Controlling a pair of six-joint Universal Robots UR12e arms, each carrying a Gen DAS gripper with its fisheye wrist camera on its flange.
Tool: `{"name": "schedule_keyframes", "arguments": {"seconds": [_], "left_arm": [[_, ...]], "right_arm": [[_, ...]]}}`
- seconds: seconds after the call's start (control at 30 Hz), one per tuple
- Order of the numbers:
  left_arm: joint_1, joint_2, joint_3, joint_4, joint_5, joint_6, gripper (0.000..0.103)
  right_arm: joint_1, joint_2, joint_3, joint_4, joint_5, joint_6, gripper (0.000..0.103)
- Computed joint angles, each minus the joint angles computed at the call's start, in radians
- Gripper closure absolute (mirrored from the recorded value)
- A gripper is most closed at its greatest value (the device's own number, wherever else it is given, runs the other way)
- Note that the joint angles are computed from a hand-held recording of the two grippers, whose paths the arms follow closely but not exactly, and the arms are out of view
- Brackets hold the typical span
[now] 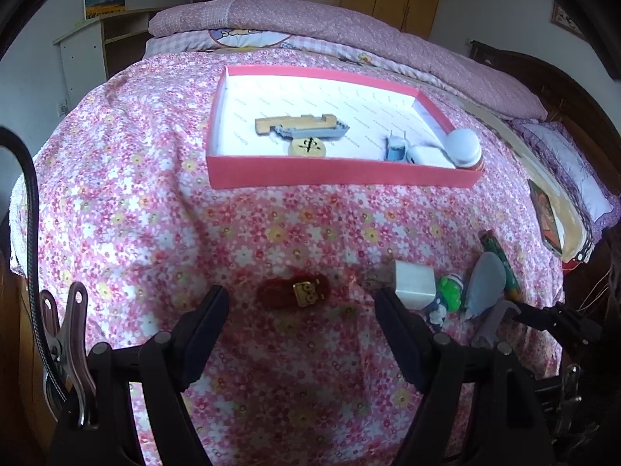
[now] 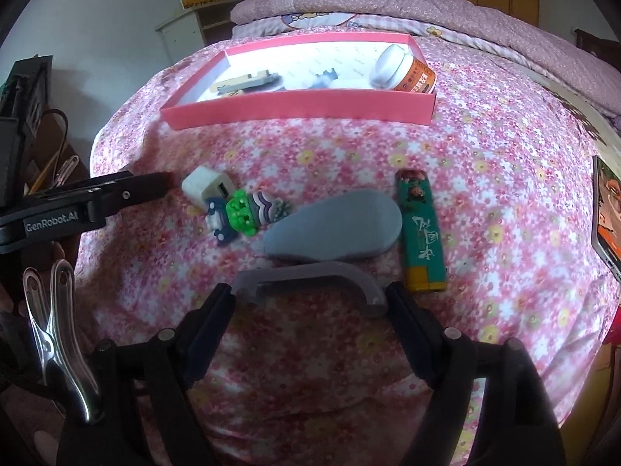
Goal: Organize rigid objects
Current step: 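Grasp the grey arch-shaped piece with the right tool, then grasp the red figurine with the left tool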
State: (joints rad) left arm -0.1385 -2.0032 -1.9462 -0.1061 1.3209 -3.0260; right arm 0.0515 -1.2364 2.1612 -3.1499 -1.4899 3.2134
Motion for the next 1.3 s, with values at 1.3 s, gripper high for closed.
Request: {"name": "schedule_keyframes", "arguments": {"seconds": [1.3], "left_arm": [[-0.007,-0.001,-0.017,0.084,0.04,-0.014,0.059]], "right_arm": [[0.007,0.007,0.027,-0.134,-0.003,-0.024,0.028]]}}
